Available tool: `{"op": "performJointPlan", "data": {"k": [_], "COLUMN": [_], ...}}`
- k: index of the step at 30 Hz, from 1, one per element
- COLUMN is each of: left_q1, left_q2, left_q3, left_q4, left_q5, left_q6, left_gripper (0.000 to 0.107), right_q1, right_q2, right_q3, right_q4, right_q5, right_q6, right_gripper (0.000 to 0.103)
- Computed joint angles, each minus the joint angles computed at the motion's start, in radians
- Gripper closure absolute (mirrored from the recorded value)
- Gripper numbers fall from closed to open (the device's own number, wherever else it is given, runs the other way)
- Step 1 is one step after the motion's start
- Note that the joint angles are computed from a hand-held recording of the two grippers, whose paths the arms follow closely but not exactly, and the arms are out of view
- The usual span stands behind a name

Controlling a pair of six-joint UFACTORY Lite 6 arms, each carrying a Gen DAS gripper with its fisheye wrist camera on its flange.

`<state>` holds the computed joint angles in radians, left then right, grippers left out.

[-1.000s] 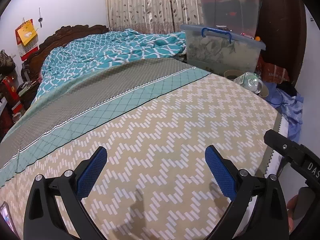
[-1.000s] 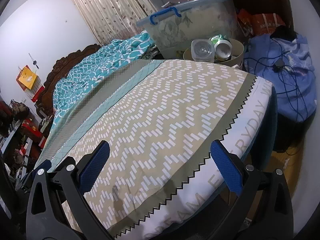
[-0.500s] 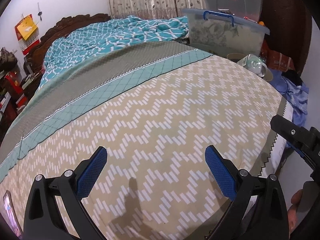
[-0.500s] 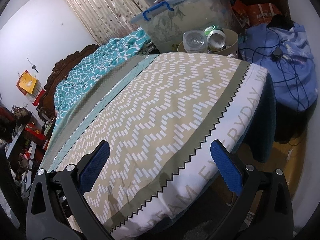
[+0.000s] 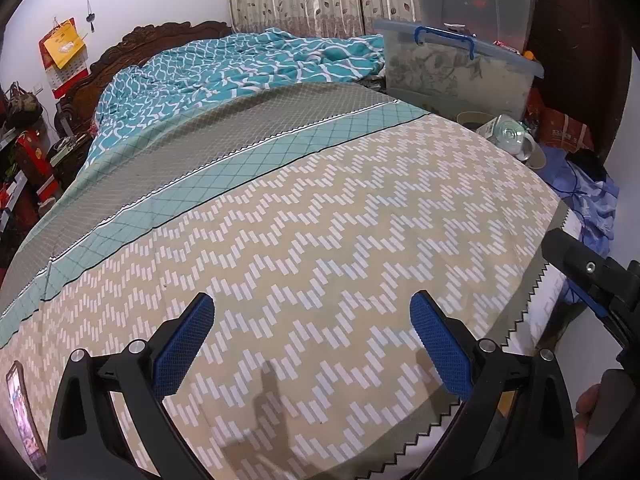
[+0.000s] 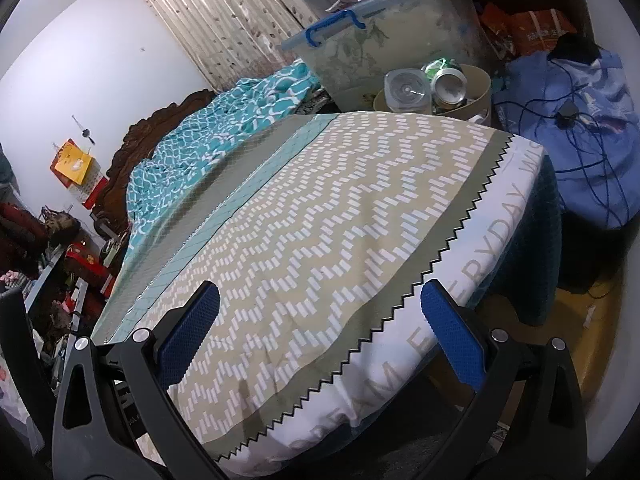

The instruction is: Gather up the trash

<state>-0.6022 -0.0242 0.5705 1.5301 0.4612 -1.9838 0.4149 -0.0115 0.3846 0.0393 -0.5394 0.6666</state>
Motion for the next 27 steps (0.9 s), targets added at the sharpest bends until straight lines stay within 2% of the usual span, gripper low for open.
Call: {"op": "performJointPlan", "data": {"k": [6,10,21,27], "left_q1": [-0.031,-0.053,-0.042,-0.023], "left_q2": [-0.081,-0.116,-0.114,-0.085], "left_q3": [-0.035,-0.058,-0.052,-0.041], "left_q4": [-0.065,-0.074,-0.109,-0.091], "left_q5": [0.038,0.071,0.087,0.06], "left_q6": [0.052,0.049,0.073,0.07], "left_gripper": [0.013,0.013,0.013,0.013], "right_q1": [0.044,0.103,0.134,0.113], "right_q2": [-0.069,-0.098,-0.128,-0.119], "right_q3": [-0.017,-0.015,-0.024,-0.019], "right_q4": [0.104,0.244,0.346,0.325], "right_q5": [0.018,0.041,0.043,0.049], "right_q6": [-0.095,-0.219,-0.318,-0.308], "right_gripper": [0.003,0.003,0.003,0.003]}}
